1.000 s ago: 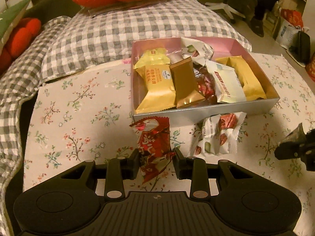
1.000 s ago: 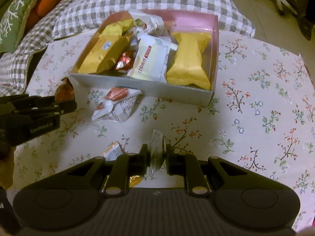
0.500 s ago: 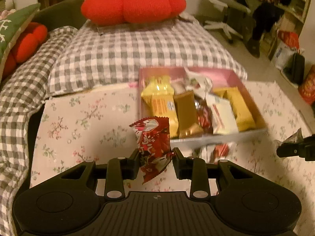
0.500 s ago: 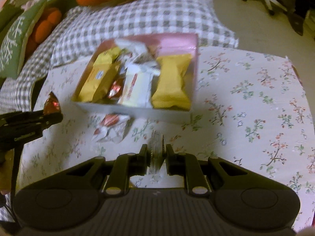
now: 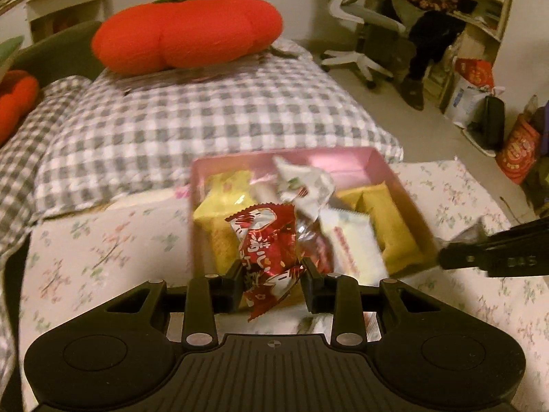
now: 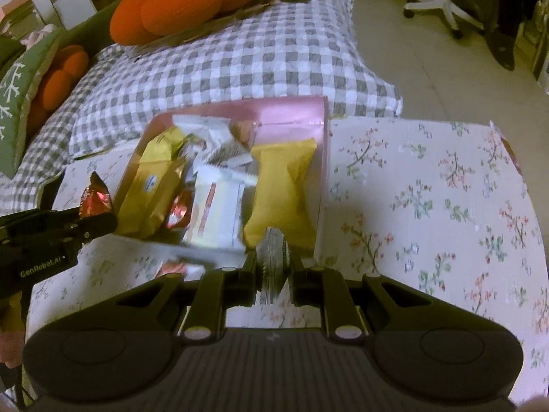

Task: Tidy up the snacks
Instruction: 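Carry the red-white wrapper and clear packet over the pink box, then open both grippers to drop the red wrapper and clear packet in the box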

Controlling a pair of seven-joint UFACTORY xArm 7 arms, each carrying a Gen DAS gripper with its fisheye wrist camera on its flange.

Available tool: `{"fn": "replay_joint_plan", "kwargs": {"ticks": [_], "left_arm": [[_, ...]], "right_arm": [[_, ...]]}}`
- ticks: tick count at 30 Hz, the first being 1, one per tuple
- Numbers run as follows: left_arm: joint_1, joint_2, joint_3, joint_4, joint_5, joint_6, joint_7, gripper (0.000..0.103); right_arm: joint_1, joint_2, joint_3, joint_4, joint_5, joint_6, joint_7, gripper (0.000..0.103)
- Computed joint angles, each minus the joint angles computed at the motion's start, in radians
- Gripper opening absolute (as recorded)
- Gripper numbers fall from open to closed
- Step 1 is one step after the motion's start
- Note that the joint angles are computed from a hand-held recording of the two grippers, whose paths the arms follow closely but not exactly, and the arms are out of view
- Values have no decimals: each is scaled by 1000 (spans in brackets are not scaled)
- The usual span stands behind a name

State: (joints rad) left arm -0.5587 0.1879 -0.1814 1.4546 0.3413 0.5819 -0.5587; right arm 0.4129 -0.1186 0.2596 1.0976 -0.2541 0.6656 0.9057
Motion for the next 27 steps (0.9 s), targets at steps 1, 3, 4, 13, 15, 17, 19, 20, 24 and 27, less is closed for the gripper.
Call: {"fn": "replay_joint_plan", "kwargs": {"ticks": [1, 3, 4, 13, 15, 17, 19, 20, 24, 27], "left_arm": [[-3, 17, 1, 21, 9, 3, 5, 31], [-11, 52, 6, 66, 23, 7, 15, 32], [-16, 68, 11, 88, 27, 13, 14, 32], [-49, 199, 56, 238, 47, 29, 75, 32], [-55, 221, 65, 255, 43, 24, 84, 32], [-59, 248, 73, 281, 33, 34, 93, 32], [-61, 260, 81, 291, 26, 30, 95, 34], [-62, 263, 86, 293, 26, 24, 94, 34], [-59, 246, 93, 276, 23, 9, 97, 46], [-50, 223, 87, 259, 6, 5, 101, 54]], "right_arm": [[-3, 15, 0, 12, -13, -4, 3, 15], [-5, 50, -2, 43, -41, -4, 13, 15], [-3, 63, -4, 52, -56, -11, 20, 15], [15, 178, -53, 152, -141, -86, 66, 15], [17, 205, -68, 173, -145, -110, 66, 15], [25, 233, -81, 195, -158, -127, 75, 15], [34, 267, -93, 224, -167, -134, 74, 16], [43, 279, -101, 236, -181, -132, 82, 16], [72, 293, -135, 248, -243, -145, 160, 27], [74, 265, -138, 223, -268, -146, 186, 28]]}}
